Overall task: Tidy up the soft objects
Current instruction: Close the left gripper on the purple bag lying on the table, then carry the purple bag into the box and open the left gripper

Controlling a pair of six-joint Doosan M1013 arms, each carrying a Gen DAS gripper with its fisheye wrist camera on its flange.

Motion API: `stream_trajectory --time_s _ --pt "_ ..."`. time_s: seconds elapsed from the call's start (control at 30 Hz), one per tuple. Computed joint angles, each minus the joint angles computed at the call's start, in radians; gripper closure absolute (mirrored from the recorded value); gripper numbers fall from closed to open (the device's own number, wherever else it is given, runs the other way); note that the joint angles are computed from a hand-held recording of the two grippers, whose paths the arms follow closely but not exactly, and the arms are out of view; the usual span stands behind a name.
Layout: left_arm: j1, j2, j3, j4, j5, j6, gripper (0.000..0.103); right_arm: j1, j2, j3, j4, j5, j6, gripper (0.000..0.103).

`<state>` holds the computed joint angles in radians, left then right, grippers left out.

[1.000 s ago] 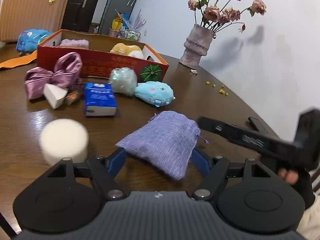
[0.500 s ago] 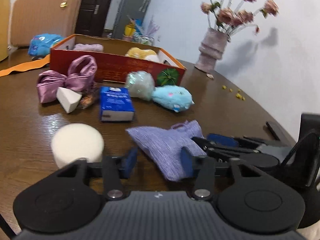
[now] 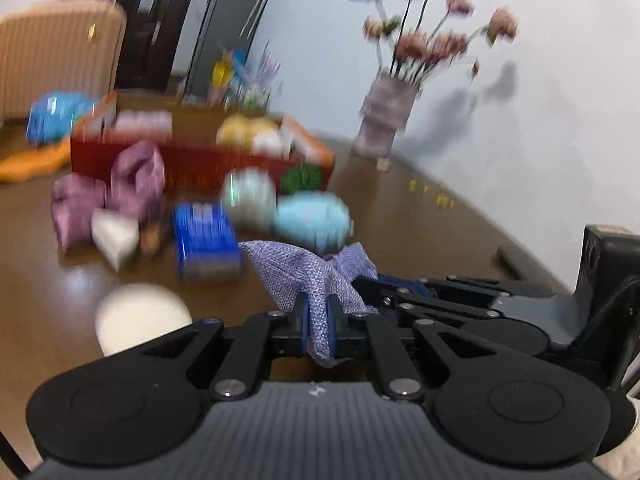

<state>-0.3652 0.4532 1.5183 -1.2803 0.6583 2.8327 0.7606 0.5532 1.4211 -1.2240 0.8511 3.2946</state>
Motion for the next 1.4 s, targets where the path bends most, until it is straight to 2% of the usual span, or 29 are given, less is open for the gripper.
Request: stream_trajectory --time_s 0.1,0.17,0.23,0.33,0.4,0.43,0.47,0.5,0.57,0.6,0.63,0.7,0.73,0.8,0.83,0.9,0.93,1.0,1.1,1.2,1.33,1.4 --pt "0.030 0.038 -0.101 -0.043 0.058 0.009 0.093 -0.022 -0.009 -0.027 -0.064 -0.040 0.020 0.097" --pt "0.046 0.082 -0.200 -0.009 0.090 -0.060 0.093 -0.054 -0.002 -0.071 -0.080 -0.095 0.001 0.097" --pt "0.052 0.136 -0.319 0.077 0.078 -0.156 0.093 -0.091 0.025 -0.143 -0.060 -0.140 -0.047 0.097" --pt "0.048 0.235 -0.518 0.301 0.064 -0.364 0.093 -0.155 0.093 -0.294 0.125 -0.222 -0.222 0.099" --pt "0.036 0.305 -0.645 0.513 0.051 -0.521 0.093 -0.195 0.164 -0.431 0.355 -0.232 -0.442 0.099" --pt "0.028 0.339 -0.704 0.639 0.056 -0.623 0.093 -0.209 0.201 -0.499 0.453 -0.210 -0.522 0.099" --pt "0.021 0.380 -0.774 0.753 0.096 -0.706 0.093 -0.222 0.243 -0.574 0.561 -0.174 -0.626 0.099" --pt "0.018 0.410 -0.826 0.821 0.134 -0.758 0.093 -0.234 0.292 -0.663 0.669 -0.117 -0.726 0.099" --pt "0.010 0.441 -0.870 0.910 0.154 -0.780 0.092 -0.246 0.373 -0.806 0.777 -0.018 -0.836 0.100" --pt "0.011 0.444 -0.870 0.917 0.146 -0.766 0.092 -0.250 0.402 -0.858 0.814 0.015 -0.869 0.100" --pt "0.011 0.444 -0.867 0.918 0.136 -0.754 0.087 -0.257 0.430 -0.909 0.861 0.043 -0.899 0.100" --pt "0.012 0.431 -0.829 0.907 0.082 -0.724 0.083 -0.264 0.453 -0.945 0.929 0.063 -0.936 0.100" --pt "0.014 0.414 -0.789 0.893 0.040 -0.687 0.083 -0.268 0.473 -0.982 0.954 0.089 -0.953 0.099" --pt "0.011 0.416 -0.784 0.904 0.041 -0.652 0.084 -0.271 0.514 -1.060 0.980 0.152 -0.991 0.099" --pt "0.009 0.421 -0.792 0.906 0.059 -0.643 0.090 -0.272 0.534 -1.096 0.996 0.183 -1.011 0.099" --pt "0.003 0.412 -0.767 0.930 0.039 -0.641 0.091 -0.272 0.572 -1.165 1.011 0.242 -1.037 0.098" --pt "0.003 0.409 -0.761 0.931 0.034 -0.641 0.091 -0.272 0.574 -1.168 1.013 0.247 -1.035 0.097" --pt "0.003 0.417 -0.783 0.950 0.059 -0.677 0.089 -0.275 0.544 -1.106 1.026 0.200 -1.010 0.090" --pt "0.010 0.437 -0.842 0.951 0.132 -0.711 0.086 -0.276 0.494 -1.021 1.015 0.143 -0.948 0.085" --pt "0.018 0.401 -0.807 0.931 0.093 -0.724 0.078 -0.267 0.423 -0.920 0.945 0.105 -0.907 0.073" --pt "0.037 0.332 -0.733 0.836 0.046 -0.681 0.076 -0.243 0.278 -0.707 0.755 0.037 -0.816 0.070" --pt "0.043 0.294 -0.684 0.811 0.003 -0.674 0.071 -0.233 0.215 -0.617 0.667 0.025 -0.742 0.064"
